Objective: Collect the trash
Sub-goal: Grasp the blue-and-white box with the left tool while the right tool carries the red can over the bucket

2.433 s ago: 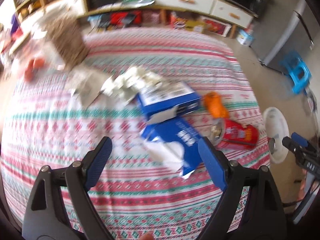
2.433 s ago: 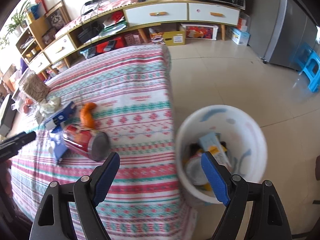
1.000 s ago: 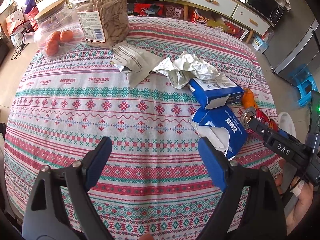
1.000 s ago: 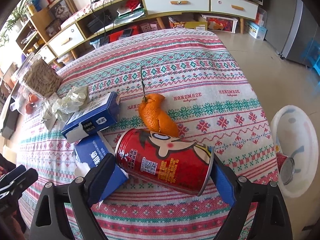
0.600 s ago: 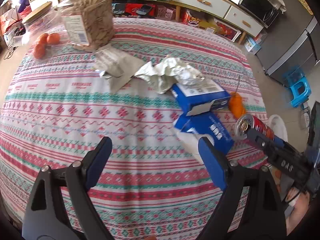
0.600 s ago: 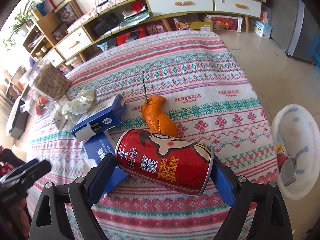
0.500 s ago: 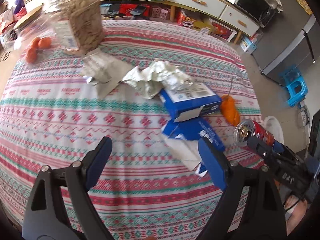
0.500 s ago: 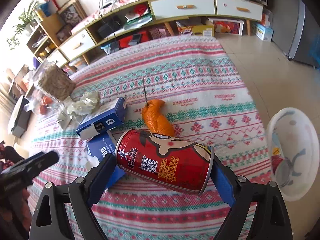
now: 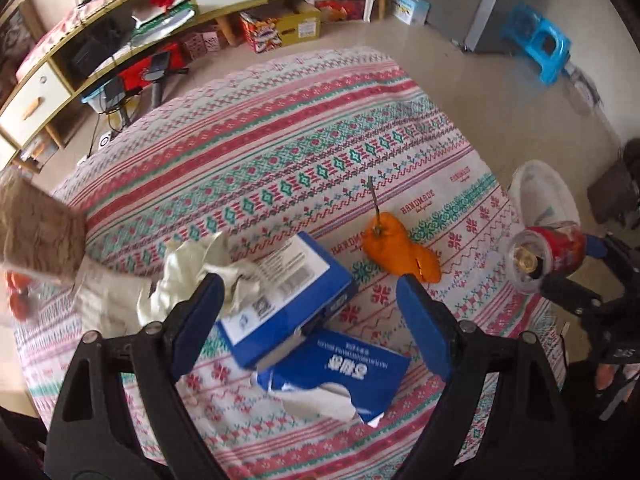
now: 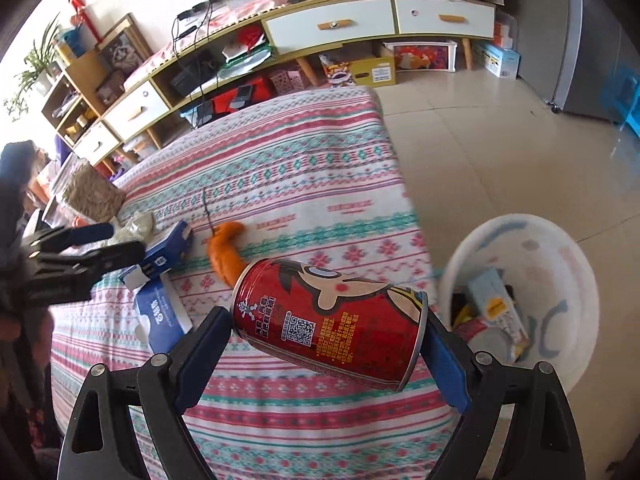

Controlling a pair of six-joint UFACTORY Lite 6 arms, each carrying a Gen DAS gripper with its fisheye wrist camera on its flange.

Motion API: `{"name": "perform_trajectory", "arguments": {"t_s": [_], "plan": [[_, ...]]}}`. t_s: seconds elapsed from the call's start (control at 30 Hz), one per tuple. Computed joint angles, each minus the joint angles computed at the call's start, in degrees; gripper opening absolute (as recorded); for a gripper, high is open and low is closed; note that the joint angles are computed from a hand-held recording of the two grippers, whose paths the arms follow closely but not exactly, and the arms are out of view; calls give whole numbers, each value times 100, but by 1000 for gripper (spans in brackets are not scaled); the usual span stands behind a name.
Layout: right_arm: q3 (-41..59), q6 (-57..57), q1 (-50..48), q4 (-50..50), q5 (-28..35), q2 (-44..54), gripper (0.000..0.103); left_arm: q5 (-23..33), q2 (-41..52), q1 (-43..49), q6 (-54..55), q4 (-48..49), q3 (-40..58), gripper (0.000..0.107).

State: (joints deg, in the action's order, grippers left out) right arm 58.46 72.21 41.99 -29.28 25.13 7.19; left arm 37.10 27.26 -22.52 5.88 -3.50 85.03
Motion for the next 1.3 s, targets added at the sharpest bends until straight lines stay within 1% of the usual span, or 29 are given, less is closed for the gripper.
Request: {"name": "perform_trajectory", "arguments": {"t_s": [0.07,0.17,0.27,0.3,0.33,0.4,0.43,0.5,0.53,0.6,0.67,0.8,0.87,0.93,0.97,1.07,1.13,1.2,1.23,1.3], "plan": [[-156,-105,-58,66,-29,-204,92,365,563,-94,-99,259,590,88],[-396,-387,-186,219,-76,-511,92,745,1153,-230,-218,644,1175,88],[-609,-613,-316,367,-97,-741,92,1050,1541,-343,-535,1077,1569,87],[-670,-678,-355,422,-101,-801,92,1140,1652,-348,-660,1164,1700,85],[-732,-776,-413,503,-109,-865,92,1259,1785,-351,-836,1259,1870,83],[-847,-946,-524,614,-120,-992,92,1470,1962,-294,-1000,1186,2144,72],[-901,-1012,-574,646,-113,-1063,92,1455,1946,-296,-1056,1167,2165,69],[-1001,-1106,-656,687,-95,-1210,92,1450,1897,-338,-1117,1174,2223,56],[-1033,-1158,-696,718,-84,-1271,92,1465,1847,-369,-1178,1214,2237,53],[-1136,-1200,-760,748,-89,-1415,92,1510,1724,-439,-1368,1378,2233,43],[-1216,-1222,-810,778,-79,-1542,92,1528,1626,-469,-1508,1443,2222,38],[-1293,-1228,-845,813,-56,-1683,92,1457,1158,-464,-1809,1353,1889,34],[-1322,-1184,-813,793,-35,-1745,92,1259,731,-416,-1870,1210,1424,33],[-1325,-1135,-759,759,-12,-1771,92,1084,370,-296,-1755,863,1063,33],[-1329,-1100,-729,731,-2,-1784,92,1018,157,-212,-1482,497,856,33],[-1321,-1027,-655,684,29,-1796,92,1056,-68,-34,-664,-435,601,33],[-1316,-978,-608,666,45,-1793,92,1023,-295,11,-503,-697,376,40],[-1309,-957,-572,672,58,-1799,92,878,-576,3,-632,-642,125,63],[-1319,-959,-562,674,60,-1814,92,795,-673,-3,-776,-505,42,66],[-1307,-898,-504,624,83,-1816,92,782,-674,45,-947,-288,83,68]]}}
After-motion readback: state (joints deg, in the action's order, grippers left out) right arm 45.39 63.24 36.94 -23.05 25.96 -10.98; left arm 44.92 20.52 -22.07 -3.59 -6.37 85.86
